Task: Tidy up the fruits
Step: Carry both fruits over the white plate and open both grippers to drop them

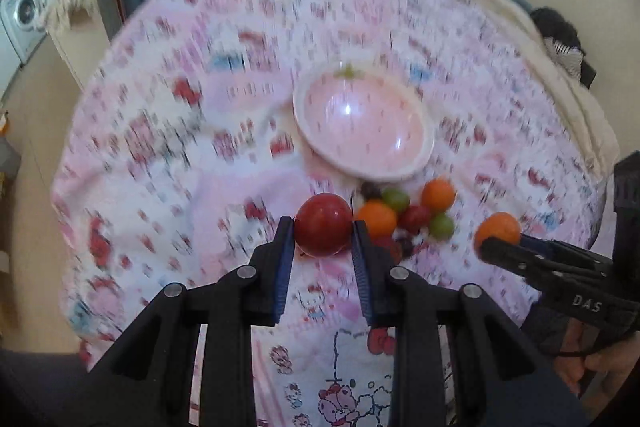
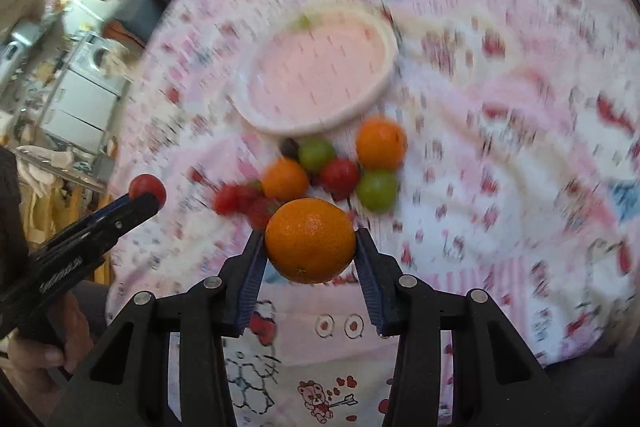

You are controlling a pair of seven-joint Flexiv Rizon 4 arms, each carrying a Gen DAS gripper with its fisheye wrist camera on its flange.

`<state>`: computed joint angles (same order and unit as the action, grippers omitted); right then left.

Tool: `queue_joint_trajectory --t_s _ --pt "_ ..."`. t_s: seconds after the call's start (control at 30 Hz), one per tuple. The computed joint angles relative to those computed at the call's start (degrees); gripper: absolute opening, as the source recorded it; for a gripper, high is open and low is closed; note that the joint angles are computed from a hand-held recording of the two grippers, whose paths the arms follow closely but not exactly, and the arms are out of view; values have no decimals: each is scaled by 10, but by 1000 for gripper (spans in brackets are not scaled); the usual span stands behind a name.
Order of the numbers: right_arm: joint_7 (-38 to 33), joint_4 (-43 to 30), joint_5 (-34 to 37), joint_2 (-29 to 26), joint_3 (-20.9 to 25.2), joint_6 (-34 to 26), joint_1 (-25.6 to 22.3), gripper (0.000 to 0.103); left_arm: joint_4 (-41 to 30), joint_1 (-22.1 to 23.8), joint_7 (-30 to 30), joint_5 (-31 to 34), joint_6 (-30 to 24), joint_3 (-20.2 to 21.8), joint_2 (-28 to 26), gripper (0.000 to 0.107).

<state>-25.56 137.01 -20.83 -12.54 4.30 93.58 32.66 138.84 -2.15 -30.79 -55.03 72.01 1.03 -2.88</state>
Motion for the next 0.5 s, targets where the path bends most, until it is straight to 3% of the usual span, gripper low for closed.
queue_joint_trajectory --t_s 0.1,0.2,0.37,0.5 --pt "25 16 -62 30 -93 24 59 46 -19 -1 18 -20 14 -1 7 24" --pt "13 -6 -78 27 -93 21 39 46 -48 2 15 -8 18 -2 -5 25" --pt "-70 -83 1 -16 35 -4 -91 46 -99 12 -11 25 27 -13 -38 25" --pt "-109 -135 21 -47 39 -25 -106 46 -133 20 -28 41 29 -26 -68 25"
